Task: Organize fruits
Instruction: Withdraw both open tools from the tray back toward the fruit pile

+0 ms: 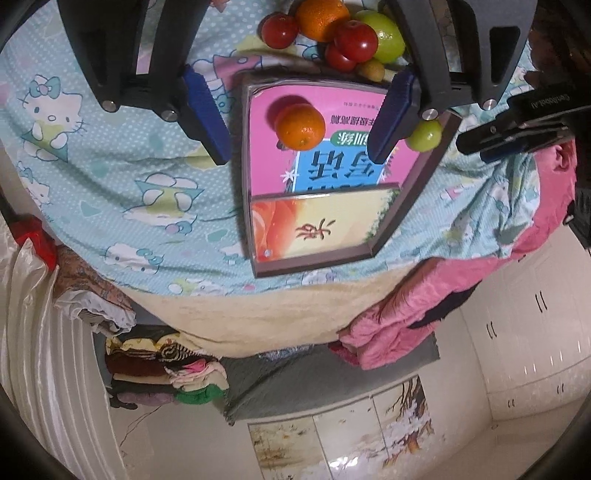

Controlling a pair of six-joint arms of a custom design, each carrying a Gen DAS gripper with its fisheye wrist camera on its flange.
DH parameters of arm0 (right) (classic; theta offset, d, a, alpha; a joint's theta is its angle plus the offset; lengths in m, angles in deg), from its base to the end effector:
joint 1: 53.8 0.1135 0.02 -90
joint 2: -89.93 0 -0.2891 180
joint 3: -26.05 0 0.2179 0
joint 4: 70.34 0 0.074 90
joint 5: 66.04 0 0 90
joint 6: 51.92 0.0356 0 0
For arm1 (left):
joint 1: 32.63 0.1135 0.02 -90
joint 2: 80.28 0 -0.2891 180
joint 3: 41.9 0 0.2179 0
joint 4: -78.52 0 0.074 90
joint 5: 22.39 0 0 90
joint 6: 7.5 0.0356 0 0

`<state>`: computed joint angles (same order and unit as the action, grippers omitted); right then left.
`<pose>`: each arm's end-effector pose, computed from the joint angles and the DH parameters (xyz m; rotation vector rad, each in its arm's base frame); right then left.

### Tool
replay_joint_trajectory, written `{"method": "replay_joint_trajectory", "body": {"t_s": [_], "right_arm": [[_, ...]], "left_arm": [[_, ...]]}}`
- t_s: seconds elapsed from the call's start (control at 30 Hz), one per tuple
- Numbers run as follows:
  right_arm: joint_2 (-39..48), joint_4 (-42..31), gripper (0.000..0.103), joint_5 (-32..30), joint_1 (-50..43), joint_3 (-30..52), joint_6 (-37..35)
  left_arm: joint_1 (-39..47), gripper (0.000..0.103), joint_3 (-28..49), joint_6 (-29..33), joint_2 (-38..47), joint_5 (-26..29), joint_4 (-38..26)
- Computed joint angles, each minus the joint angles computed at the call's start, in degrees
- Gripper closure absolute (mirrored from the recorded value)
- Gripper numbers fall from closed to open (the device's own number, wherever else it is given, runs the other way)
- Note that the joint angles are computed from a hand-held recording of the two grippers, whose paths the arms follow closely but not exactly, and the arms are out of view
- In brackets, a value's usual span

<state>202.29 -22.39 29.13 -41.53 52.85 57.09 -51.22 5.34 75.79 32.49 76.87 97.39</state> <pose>0.2289 0.0465 0.0968 0.1806 2.2241 0.1989 0.2797 -0.1001 0.1024 0.3262 2.3869 -0.3998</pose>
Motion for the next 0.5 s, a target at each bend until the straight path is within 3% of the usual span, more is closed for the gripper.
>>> {"method": "replay_joint_trajectory", "body": {"t_s": [0.5], "right_arm": [[-6.9, -3.5, 0.024, 1.2, 4.0, -3.6, 1.4]], "left_arm": [[-2.5, 0.03, -3.2, 1.4, -2.8, 0.2, -1.1]]}}
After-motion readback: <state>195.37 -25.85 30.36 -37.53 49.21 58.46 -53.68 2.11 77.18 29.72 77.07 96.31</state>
